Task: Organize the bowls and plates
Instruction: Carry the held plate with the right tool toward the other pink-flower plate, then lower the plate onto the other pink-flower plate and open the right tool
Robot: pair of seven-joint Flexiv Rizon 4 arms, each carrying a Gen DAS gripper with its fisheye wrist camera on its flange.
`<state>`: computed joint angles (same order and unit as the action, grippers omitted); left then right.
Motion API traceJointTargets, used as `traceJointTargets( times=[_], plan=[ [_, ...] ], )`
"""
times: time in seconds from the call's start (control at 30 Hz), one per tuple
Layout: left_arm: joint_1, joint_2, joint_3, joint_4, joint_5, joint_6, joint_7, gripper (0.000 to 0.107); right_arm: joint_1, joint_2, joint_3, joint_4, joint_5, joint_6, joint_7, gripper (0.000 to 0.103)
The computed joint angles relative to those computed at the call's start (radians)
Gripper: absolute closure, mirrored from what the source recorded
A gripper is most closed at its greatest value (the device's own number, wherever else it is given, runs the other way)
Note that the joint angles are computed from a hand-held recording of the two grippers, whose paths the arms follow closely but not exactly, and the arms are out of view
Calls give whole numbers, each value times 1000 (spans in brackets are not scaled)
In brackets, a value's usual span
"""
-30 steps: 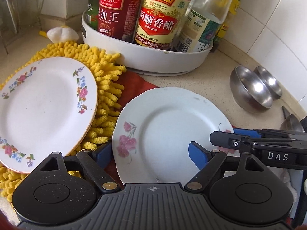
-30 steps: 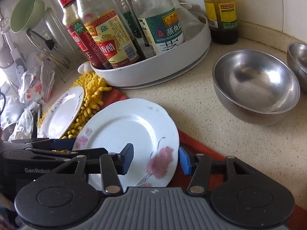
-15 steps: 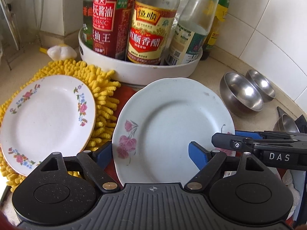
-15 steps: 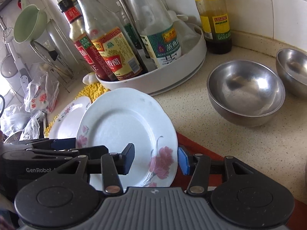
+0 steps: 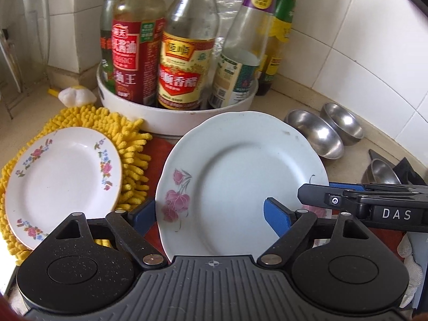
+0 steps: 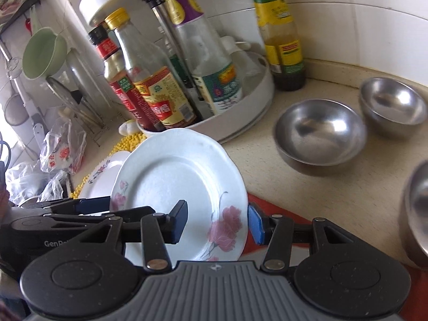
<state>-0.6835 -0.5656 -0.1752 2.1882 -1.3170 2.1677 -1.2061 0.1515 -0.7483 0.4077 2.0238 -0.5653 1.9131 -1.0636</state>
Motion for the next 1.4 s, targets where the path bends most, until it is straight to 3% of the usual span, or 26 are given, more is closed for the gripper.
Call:
traceJointTargets(
  times=[0.27, 0.63, 1.0, 1.13, 1.23, 1.33, 1.4],
  plan=[
    [-26, -25, 15, -46, 62, -67, 34, 18, 52, 84, -95, 116, 110, 58, 24, 57],
    [-130, -73, 94, -138, 70, -176, 105, 18, 73, 138, -171, 233, 209, 107, 32, 57],
    [-237, -128, 230, -201, 145, -326, 43, 19, 97, 144, -218, 275, 281, 93, 2, 57],
    [-209, -133, 210, -200, 211, -338, 0, 21, 97, 141, -226, 282, 291, 112, -25, 56],
    [-207, -133, 218, -193, 250, -336, -34, 21, 164, 151, -280, 285, 347, 123, -64, 56],
    [-270, -143, 298, -200, 268, -343, -63, 20, 226, 161, -326, 287, 404, 122, -112, 56],
    [-392, -173, 445, -221, 246, -395, -84, 19, 226, 164, -321, 285, 411, 121, -133, 56]
  ],
)
